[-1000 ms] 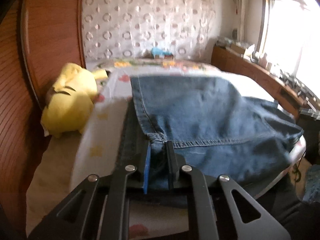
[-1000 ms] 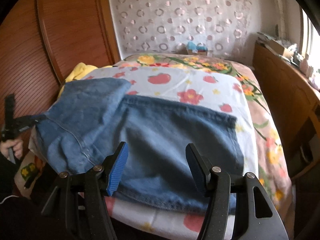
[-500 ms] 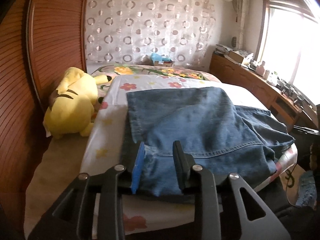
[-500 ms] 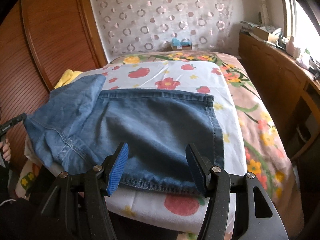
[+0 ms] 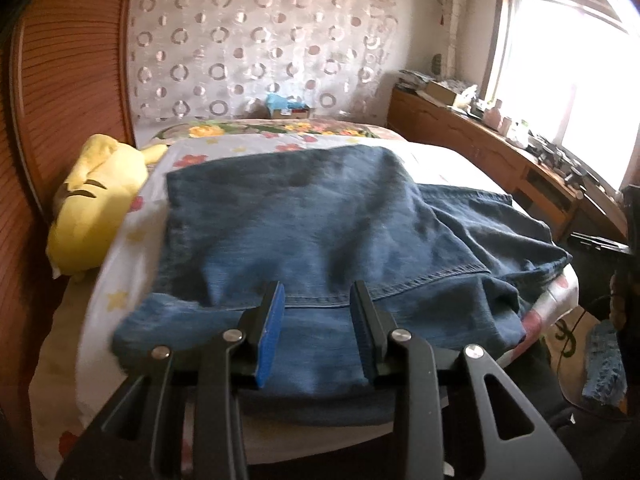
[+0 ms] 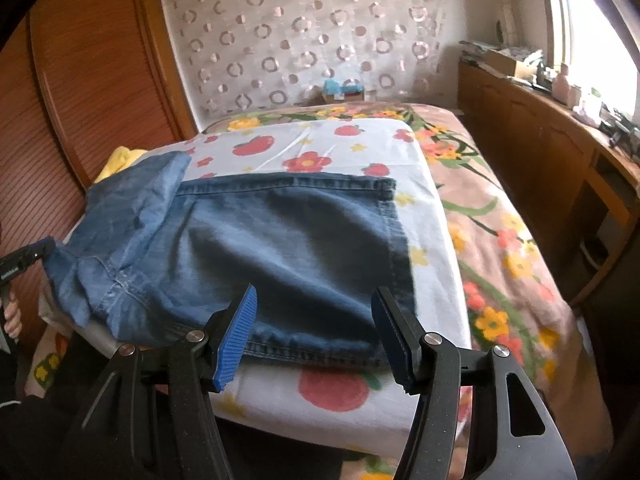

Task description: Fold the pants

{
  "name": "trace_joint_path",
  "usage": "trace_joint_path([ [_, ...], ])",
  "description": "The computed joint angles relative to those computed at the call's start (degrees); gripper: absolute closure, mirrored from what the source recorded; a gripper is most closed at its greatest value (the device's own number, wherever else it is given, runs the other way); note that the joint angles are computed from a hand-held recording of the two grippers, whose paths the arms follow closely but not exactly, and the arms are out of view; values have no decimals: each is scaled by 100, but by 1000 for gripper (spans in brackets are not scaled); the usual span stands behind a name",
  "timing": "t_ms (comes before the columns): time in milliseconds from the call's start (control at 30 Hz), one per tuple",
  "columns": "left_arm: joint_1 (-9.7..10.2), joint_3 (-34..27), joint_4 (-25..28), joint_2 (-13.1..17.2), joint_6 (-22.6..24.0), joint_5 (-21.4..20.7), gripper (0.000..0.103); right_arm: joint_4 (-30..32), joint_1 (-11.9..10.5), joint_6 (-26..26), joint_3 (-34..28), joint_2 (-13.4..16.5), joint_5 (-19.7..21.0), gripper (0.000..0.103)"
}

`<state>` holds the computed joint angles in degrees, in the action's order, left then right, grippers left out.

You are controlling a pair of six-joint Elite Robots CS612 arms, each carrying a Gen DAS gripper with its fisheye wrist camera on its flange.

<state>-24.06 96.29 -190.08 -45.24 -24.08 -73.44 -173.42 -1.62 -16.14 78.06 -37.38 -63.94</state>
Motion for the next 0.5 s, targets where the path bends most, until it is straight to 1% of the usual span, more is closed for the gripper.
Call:
trace_joint_path([
  [167, -50, -168, 212, 114, 52, -153, 70, -117, -13, 27, 54, 11, -180, 42],
  [267, -48, -248, 364, 172, -24, -269, 70, -120, -33, 92, 53, 27, -213, 42],
  [400, -73, -313, 589, 232, -131, -193, 70, -92, -59, 147, 57, 43, -245, 42],
  [467, -88, -316, 552, 255, -82, -170, 65, -86, -62, 173, 55, 52, -263, 42],
  [500, -98, -320, 535, 265, -49, -166, 64, -83, -61, 181, 54, 55, -271, 42],
])
